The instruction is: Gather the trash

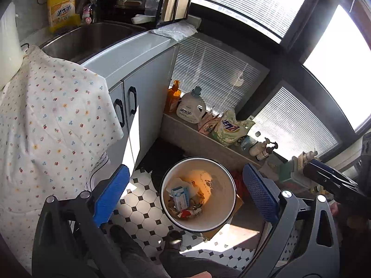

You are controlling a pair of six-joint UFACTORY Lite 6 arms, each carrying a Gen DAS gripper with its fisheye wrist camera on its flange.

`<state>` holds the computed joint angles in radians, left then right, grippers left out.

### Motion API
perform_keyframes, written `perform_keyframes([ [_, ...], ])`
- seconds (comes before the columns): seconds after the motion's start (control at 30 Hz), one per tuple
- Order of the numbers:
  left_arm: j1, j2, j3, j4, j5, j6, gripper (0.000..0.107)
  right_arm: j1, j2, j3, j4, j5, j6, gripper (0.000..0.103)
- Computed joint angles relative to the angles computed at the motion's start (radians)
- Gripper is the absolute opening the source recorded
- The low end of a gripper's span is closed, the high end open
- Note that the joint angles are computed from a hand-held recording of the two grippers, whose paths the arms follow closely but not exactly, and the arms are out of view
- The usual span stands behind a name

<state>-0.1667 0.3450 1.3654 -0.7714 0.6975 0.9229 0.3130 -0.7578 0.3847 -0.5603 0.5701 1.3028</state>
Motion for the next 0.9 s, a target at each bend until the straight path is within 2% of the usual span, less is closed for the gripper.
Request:
perform_keyframes([
  [0.13,0.091,-0.063,-0.012,0.006,0.033,0.006,0.097,0.087,0.091,0.103,-0.098,0.034,0.101,0.095],
  [0.47,0.393,-0.134,0.076,-0.055,0.198,0.126,0.097,0.363,0.415,0.452,-0.307,0.190,0.377,0.095],
  [0.9,0.824,-0.026,0.392,-0.111,0.509,0.262,0.097,0.704,0.787,0.926,-0.383,0.490,0.558,0.095],
])
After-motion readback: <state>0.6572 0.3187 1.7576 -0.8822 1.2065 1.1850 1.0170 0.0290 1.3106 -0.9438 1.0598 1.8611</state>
